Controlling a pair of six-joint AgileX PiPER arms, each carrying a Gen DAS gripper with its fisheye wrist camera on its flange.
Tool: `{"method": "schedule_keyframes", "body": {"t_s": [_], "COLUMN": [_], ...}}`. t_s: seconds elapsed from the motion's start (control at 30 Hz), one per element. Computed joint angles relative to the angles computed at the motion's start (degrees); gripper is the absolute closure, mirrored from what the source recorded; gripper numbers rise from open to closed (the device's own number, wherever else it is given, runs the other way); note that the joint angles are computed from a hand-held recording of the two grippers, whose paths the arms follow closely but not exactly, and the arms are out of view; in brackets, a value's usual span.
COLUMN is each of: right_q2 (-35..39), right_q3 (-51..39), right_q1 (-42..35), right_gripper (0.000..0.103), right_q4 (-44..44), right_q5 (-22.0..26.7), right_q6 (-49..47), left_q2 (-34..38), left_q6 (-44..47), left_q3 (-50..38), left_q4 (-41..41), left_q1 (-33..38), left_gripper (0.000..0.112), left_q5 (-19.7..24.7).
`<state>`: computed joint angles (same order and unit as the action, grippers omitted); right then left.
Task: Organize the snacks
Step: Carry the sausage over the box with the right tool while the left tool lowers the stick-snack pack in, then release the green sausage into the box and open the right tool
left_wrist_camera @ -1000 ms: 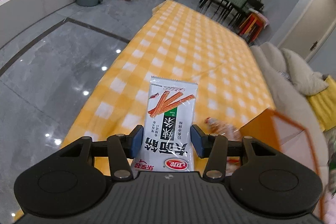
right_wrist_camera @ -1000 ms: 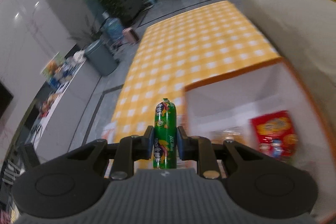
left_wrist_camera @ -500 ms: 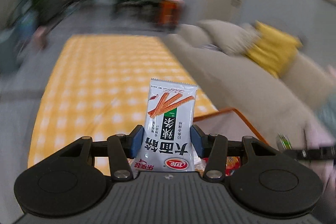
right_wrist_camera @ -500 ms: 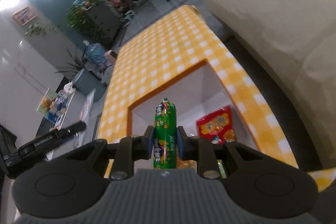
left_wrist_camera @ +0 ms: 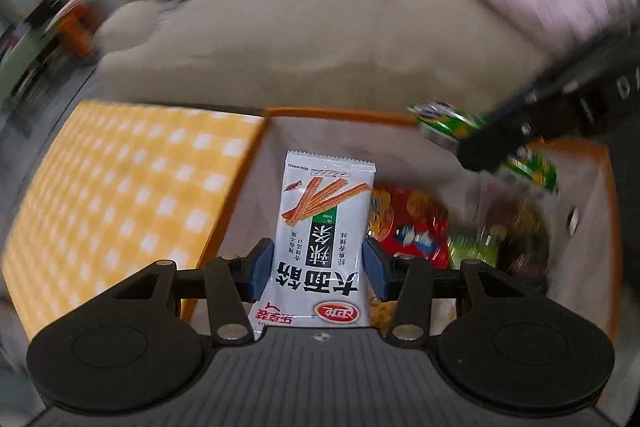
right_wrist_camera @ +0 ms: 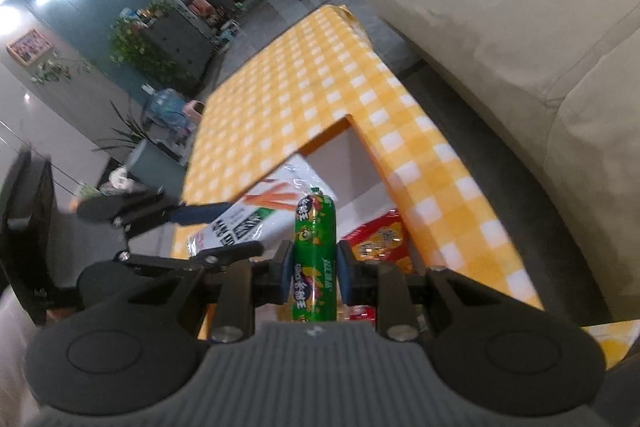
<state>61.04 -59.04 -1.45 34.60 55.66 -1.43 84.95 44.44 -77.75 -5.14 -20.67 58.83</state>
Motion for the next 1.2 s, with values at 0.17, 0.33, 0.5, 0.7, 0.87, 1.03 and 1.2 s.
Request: {"method": "schedule_keyframes", "body": {"t_s": [0.17,0.33,0.5,0.7,0.87,1.03,1.2], "right_q2": [1.6,3.4,4.3,6.1,6.4,5.7,4.7], "right_q3": [0.5,0.7,0.7,0.3,0.2,0.6,1.2], "right_q1": [5.6,5.9,6.0,6.1,6.6,5.9,4.8], "right_gripper": [0.083,0.083,0.083,0.083,0.083,0.083,0.083], "right_q4": [-9.1,-7.6,-5.8,-5.3,-6.4,-5.1,-4.9], "right_q5": [-3.6,-4.1,-4.2,-3.8,-4.2,-4.4,-4.1], "right_q6": [6.4,5.3,4.8,4.1,5.2,4.8,5.6], "left_q2": [3.3,8.3,10.7,11.4,8.5,6.0,0.6], "left_q6": [5.7,3.1,3.9,5.0,4.3,3.3,-4.4], "left_q3": [1.2,-0.1,-0.3,-1.1,0.7,0.0,2.0], "left_q4": [3.9,6.6,7.8,9.2,12.3,10.0,10.0], "left_q1": [-1.3,-0.6,1.1,2.6,2.0,3.9,2.9], "left_gripper": [0.057,0.057,0.056,0.031,0.031,0.031,0.031], "left_q5": [-1.4,-2.7,-2.1,-0.7,-0.8,0.3,0.0]}}
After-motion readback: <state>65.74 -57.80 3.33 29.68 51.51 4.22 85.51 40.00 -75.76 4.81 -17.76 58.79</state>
